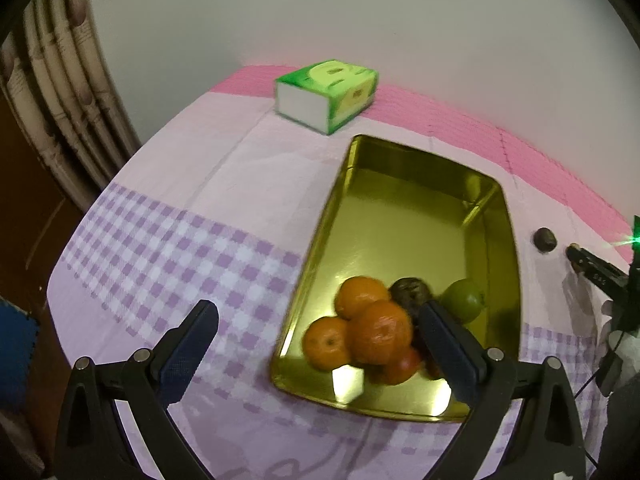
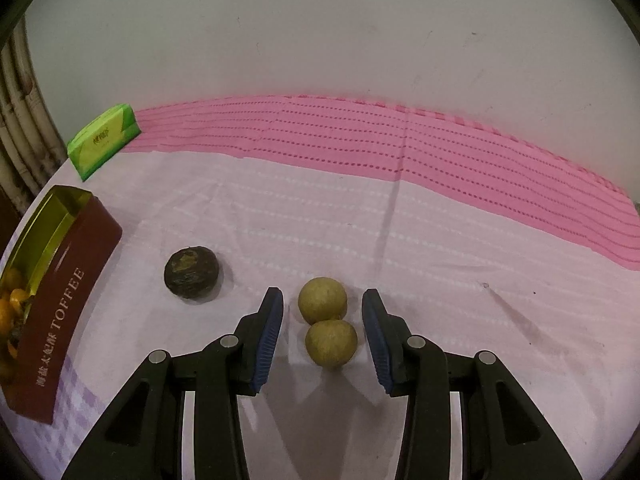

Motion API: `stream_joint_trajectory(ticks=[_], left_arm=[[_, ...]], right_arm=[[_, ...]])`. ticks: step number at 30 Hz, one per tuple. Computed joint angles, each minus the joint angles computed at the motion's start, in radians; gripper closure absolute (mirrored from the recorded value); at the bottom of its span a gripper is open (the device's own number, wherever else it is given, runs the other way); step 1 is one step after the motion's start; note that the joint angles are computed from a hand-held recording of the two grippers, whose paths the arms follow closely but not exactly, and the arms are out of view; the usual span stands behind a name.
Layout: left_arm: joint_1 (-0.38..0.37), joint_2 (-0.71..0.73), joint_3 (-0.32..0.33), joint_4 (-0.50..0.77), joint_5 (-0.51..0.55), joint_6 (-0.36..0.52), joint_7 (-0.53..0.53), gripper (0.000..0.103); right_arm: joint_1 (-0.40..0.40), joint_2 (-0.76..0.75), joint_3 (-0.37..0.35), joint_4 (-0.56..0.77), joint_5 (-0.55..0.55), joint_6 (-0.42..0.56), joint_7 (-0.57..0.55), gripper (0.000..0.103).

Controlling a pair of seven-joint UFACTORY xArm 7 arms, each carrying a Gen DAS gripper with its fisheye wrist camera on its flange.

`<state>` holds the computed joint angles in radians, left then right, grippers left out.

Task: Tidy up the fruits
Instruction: 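Release the dark brown fruit into the tray and move right tool to tan fruits, then close right tool on two tan fruits while left tool grasps small dark fruit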

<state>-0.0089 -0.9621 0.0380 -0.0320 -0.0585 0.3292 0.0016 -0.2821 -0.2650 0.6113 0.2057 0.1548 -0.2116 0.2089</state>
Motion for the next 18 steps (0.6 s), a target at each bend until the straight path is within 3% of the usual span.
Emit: stream_joint_trajectory(ticks=[2, 4, 5, 9, 18], left_arm=[[-0.027, 0.005, -0.016, 0.013, -0.004, 0.001, -0.016, 0.005], [-0.065, 0.013, -0.038, 0.028, -0.006, -0.007, -0.037, 0.005], [-0.091, 0.021, -0.046, 0.039, -0.010, -0.010, -0.048, 0.005], [-0.180, 0.087, -0.058, 0.088, -0.025, -0.038, -0.081, 0.005], [-0.355, 0.364, -0.152, 0.212, -0.023, -0.253, -0.185, 0.006]], right_arm=[[-0.011, 0.004, 0.016, -0.008, 0.009, -0.011, -0.003, 0.062], [-0.040, -0.001, 0.065, -0.023, 0.038, -0.035, -0.007, 0.073], [-0.037, 0.004, 0.068, -0.025, 0.046, -0.045, -0.007, 0.073], [0.044, -0.005, 0.007, -0.052, 0.079, -0.066, -0.021, 0.074], [0.089, -0.121, 0.049, -0.147, 0.151, -0.063, 0.008, 0.074]])
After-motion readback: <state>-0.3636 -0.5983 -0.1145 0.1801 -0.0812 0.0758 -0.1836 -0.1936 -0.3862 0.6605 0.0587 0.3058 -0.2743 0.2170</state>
